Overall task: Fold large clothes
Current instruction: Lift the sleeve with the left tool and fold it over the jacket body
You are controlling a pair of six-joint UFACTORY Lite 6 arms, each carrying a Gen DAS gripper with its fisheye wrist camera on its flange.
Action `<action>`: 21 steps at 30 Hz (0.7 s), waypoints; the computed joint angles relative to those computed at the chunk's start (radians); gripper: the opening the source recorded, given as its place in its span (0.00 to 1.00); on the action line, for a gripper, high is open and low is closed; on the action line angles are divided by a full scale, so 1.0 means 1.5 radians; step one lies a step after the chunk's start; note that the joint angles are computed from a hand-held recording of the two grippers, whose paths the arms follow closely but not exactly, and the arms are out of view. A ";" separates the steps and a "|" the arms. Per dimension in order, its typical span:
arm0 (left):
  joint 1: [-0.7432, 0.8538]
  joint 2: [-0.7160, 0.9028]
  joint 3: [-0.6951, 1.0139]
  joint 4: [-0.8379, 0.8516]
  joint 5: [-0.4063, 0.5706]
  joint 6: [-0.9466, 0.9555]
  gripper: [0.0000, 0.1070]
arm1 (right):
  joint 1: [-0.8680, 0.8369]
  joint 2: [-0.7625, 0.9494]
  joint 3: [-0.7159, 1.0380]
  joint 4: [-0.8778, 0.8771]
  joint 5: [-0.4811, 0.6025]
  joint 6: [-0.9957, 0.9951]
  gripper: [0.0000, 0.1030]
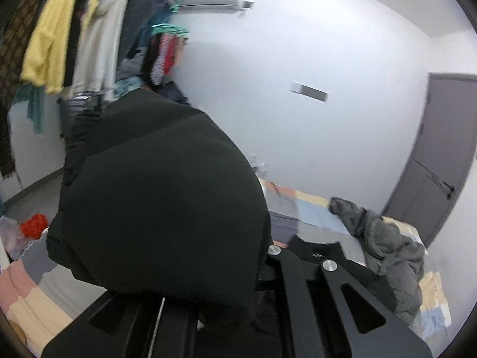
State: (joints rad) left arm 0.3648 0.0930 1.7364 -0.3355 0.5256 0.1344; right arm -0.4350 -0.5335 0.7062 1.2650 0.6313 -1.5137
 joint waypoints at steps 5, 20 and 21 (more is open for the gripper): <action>-0.183 0.018 -0.005 0.267 -0.021 -0.227 0.07 | -0.091 0.037 0.026 0.019 0.093 -0.006 1.00; -0.498 0.257 0.011 0.675 -0.091 -0.670 0.07 | -0.167 0.125 0.050 0.071 0.147 -0.075 1.00; -0.507 0.278 0.011 0.683 -0.104 -0.674 0.07 | -0.166 0.136 0.054 0.074 0.150 -0.076 1.00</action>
